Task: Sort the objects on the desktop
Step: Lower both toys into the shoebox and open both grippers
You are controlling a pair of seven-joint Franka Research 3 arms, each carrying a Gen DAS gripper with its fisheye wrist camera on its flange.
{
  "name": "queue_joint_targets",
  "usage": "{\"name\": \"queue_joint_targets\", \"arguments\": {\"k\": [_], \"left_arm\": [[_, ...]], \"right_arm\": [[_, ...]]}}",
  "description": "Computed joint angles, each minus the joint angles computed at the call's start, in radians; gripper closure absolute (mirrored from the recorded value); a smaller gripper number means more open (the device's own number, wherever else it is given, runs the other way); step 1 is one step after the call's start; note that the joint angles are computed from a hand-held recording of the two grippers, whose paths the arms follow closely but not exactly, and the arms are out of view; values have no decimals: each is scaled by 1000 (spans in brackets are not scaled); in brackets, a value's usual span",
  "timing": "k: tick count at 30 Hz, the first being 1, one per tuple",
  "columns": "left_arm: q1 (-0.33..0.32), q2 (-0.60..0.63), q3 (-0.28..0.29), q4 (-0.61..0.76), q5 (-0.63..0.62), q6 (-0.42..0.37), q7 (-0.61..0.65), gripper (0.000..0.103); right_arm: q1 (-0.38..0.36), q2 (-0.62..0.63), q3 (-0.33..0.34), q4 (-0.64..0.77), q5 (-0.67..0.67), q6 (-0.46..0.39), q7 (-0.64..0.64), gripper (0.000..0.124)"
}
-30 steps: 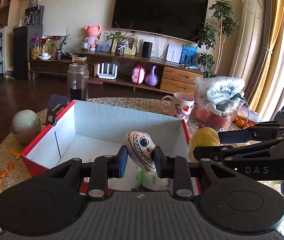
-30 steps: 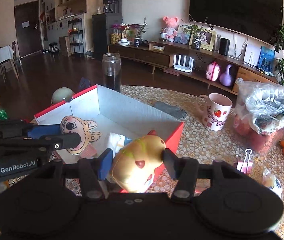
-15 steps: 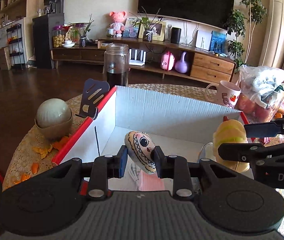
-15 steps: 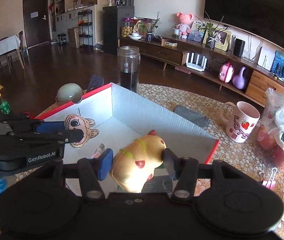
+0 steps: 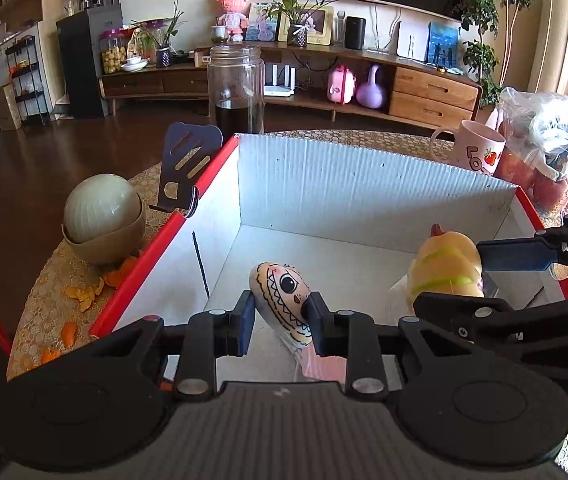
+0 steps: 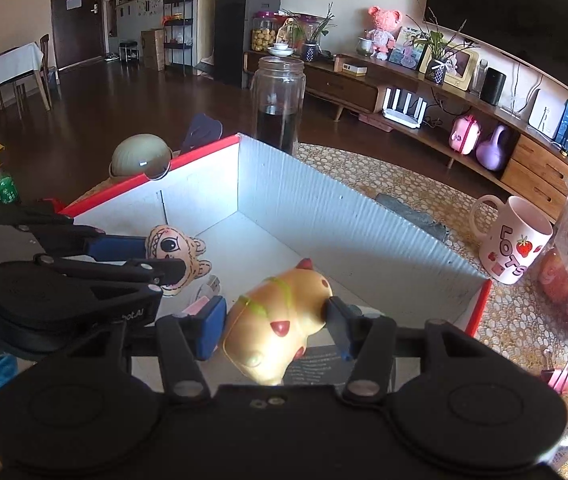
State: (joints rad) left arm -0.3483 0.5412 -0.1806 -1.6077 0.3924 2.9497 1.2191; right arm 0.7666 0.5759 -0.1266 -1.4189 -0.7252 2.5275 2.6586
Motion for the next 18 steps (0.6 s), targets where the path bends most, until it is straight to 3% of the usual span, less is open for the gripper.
{"name": "queue_joint_targets", "arguments": {"k": [9,11,18], "left_arm": [[-6,28,-5,56,-5,-80,18,76],[-11,29,0,60,-3,-89,16,76],[-32,25,22,66,19,-110,-15,75]], "right_arm": [[-1,-25,7,-36,-2,-2,-36,65],[-5,-33,13,-48,-2,5,-42,58],[-7,-68,17,-97,-26,34,-18,54]]}}
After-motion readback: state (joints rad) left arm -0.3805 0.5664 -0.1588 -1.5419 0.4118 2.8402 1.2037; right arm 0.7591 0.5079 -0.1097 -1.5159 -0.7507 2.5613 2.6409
